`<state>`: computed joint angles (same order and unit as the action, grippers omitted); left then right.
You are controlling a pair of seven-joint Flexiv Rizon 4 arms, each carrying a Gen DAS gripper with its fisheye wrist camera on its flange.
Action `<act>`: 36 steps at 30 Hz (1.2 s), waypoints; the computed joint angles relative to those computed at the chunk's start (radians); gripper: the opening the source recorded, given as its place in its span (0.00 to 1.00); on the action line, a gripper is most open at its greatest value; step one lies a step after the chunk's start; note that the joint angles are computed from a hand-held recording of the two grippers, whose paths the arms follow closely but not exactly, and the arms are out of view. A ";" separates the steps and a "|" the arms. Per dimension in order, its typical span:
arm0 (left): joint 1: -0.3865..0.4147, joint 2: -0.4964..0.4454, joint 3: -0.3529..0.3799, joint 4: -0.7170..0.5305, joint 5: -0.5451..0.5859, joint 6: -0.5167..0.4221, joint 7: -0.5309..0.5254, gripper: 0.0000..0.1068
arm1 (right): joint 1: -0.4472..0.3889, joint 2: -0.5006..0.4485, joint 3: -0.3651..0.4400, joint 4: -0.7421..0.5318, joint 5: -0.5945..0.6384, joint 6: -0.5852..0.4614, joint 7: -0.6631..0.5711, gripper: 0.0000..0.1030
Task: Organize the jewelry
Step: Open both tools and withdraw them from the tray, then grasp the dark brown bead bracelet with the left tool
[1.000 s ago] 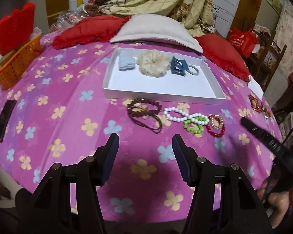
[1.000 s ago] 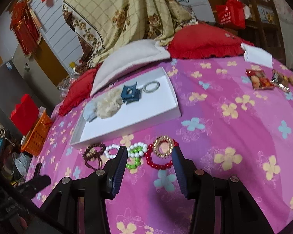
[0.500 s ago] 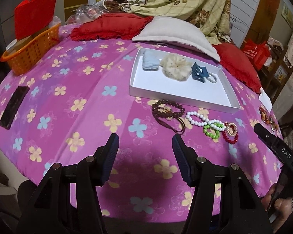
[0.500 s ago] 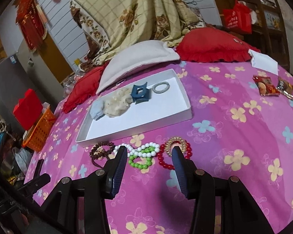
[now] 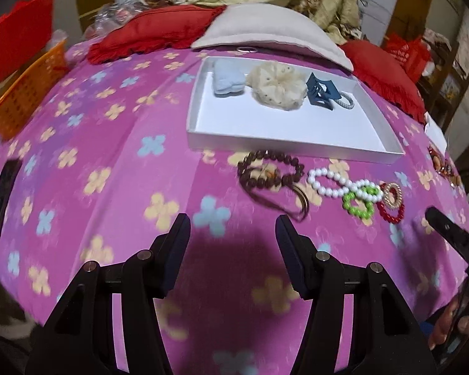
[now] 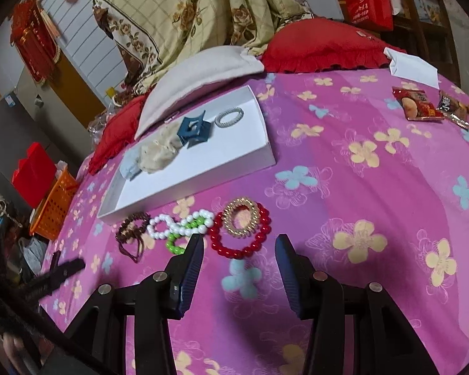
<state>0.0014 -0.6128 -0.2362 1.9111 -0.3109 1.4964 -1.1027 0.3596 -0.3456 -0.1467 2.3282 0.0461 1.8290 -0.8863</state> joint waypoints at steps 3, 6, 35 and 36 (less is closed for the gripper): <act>-0.045 -0.064 0.039 -0.109 0.015 -0.072 0.003 0.53 | -0.031 -0.011 0.028 -0.007 -0.011 -0.005 -0.001 0.44; -0.061 -0.126 0.045 -0.210 0.009 -0.141 0.008 0.52 | -0.013 -0.014 0.006 -0.007 -0.017 -0.013 -0.007 0.44; 0.132 -0.074 -0.028 -0.045 -0.057 -0.056 0.055 0.07 | -0.363 -0.178 0.430 -0.319 -0.260 -0.272 -0.200 0.44; 0.150 -0.077 -0.051 -0.040 -0.066 -0.055 0.071 0.08 | -0.374 -0.195 0.448 -0.351 -0.261 -0.309 -0.232 0.44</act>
